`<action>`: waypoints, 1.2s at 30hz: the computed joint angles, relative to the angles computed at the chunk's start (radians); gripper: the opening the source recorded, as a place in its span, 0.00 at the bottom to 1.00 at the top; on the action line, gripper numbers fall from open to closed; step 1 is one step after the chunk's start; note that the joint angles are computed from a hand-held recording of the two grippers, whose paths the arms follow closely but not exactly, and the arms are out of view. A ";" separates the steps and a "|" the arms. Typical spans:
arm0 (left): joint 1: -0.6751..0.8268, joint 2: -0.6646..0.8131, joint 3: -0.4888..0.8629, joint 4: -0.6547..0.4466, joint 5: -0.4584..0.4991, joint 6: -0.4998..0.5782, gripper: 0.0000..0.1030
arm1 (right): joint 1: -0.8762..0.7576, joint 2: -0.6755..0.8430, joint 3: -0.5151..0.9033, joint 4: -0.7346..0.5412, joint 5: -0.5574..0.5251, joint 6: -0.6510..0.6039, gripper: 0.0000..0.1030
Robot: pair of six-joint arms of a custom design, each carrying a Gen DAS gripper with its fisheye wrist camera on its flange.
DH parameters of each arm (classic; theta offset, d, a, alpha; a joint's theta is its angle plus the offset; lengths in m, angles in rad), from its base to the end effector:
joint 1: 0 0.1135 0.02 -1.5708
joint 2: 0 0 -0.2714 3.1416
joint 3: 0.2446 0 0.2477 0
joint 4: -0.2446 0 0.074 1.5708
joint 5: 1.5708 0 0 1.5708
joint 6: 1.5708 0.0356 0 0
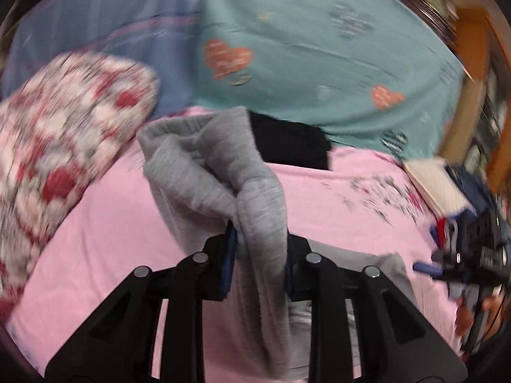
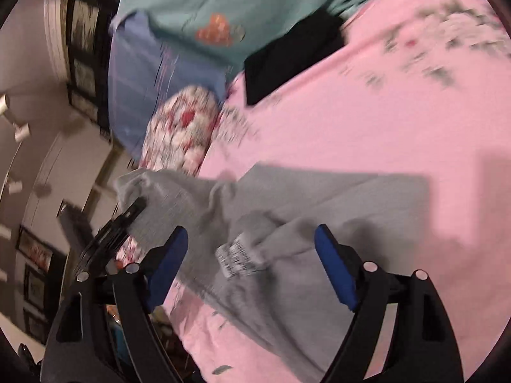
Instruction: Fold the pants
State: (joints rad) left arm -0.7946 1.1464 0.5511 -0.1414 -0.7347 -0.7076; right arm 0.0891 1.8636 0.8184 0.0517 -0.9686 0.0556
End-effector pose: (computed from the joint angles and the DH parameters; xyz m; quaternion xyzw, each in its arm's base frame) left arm 0.1678 -0.1369 0.2083 -0.1082 0.8588 -0.0180 0.5004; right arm 0.3183 0.0579 0.1167 -0.1467 0.8461 0.4634 0.2190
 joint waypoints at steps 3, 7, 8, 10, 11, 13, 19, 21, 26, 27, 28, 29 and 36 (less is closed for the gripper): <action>-0.124 0.230 0.160 0.046 0.010 0.100 0.22 | -0.151 0.028 -0.021 0.008 -0.098 0.002 0.82; -0.225 0.531 0.379 0.041 0.100 0.212 0.20 | -0.290 0.120 -0.035 0.043 -0.167 0.014 0.82; -0.242 0.610 0.442 0.013 0.131 0.230 0.20 | -0.316 0.140 -0.017 0.008 -0.182 -0.006 0.82; -0.252 0.738 0.548 -0.077 0.179 0.229 0.24 | -0.360 0.184 0.008 -0.050 -0.202 -0.058 0.82; -0.251 0.783 0.583 -0.114 0.195 0.219 0.25 | -0.367 0.196 0.009 -0.054 -0.206 -0.067 0.82; -0.258 0.821 0.587 -0.115 0.190 0.216 0.33 | -0.405 0.225 0.061 -0.178 -0.223 -0.167 0.82; -0.309 0.582 0.402 0.012 0.201 0.219 0.98 | -0.424 0.160 0.091 -0.346 -0.276 -0.315 0.83; -0.331 0.494 0.350 0.029 0.176 0.219 0.98 | -0.387 0.087 0.074 -0.353 -0.303 -0.317 0.84; -0.258 0.342 0.260 -0.025 0.149 0.089 0.98 | -0.206 -0.078 0.017 -0.268 -0.311 -0.237 0.86; -0.220 0.316 0.234 -0.024 0.168 0.061 0.98 | -0.159 -0.086 0.010 -0.227 -0.288 -0.198 0.87; -0.175 0.286 0.201 -0.020 0.199 0.024 0.98 | -0.122 -0.074 0.015 -0.219 -0.267 -0.190 0.87; -0.135 0.253 0.166 -0.020 0.232 -0.016 0.98 | -0.086 -0.051 0.025 -0.209 -0.228 -0.179 0.87; 0.127 0.197 0.023 0.003 0.484 -0.090 0.98 | -0.068 -0.007 0.040 -0.334 0.002 -0.352 0.81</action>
State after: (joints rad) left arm -0.6672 1.3435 0.5741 -0.1385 -0.2503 -0.7971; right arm 0.0213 1.8570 0.8582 -0.2822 -0.9667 -0.2965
